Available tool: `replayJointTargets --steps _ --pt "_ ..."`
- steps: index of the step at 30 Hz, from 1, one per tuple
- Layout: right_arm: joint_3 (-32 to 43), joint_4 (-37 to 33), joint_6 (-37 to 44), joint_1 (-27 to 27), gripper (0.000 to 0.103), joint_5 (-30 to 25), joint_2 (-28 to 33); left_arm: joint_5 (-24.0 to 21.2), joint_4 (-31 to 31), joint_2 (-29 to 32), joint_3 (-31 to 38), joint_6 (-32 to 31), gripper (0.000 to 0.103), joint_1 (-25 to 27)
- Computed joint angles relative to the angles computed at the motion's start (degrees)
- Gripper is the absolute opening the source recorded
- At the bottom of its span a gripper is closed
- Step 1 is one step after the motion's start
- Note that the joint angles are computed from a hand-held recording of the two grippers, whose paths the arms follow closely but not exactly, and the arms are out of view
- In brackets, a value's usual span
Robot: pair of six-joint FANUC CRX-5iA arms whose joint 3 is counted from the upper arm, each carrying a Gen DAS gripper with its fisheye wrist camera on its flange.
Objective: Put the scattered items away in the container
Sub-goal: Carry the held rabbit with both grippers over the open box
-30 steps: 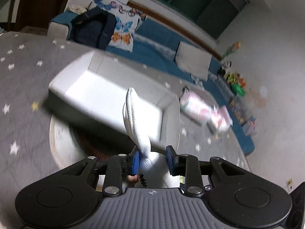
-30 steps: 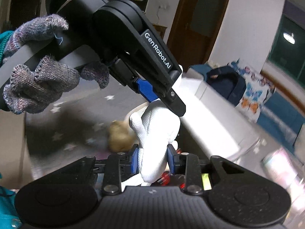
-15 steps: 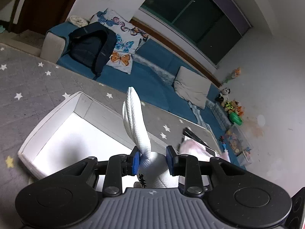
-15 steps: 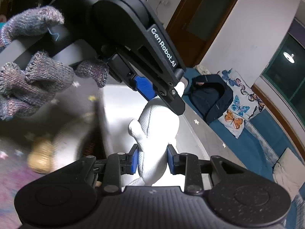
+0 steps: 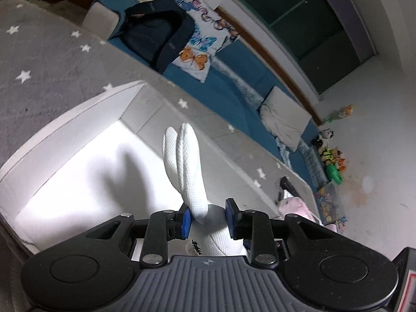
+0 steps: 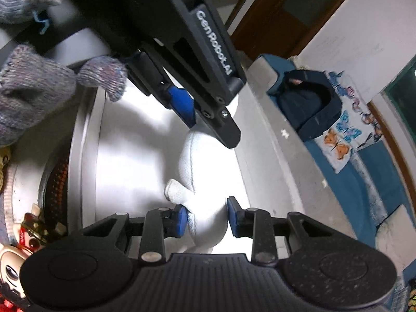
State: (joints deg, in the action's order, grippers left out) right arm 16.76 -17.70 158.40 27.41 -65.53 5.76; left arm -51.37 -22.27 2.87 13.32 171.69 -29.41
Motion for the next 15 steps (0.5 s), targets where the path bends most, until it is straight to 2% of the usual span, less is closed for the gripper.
replayJointTargets --steps 5,15 --pt "0.18 0.08 -0.18 -0.22 0.04 -0.18 1.0 -3.07 -0.03 0.55 0.74 -0.21 0.03 -0.64" --pt "-1.09 -1.03 -1.44 -1.31 0.049 -0.54 0.19 -5.25 -0.35 0.33 1.11 1.71 0.032 -1.68"
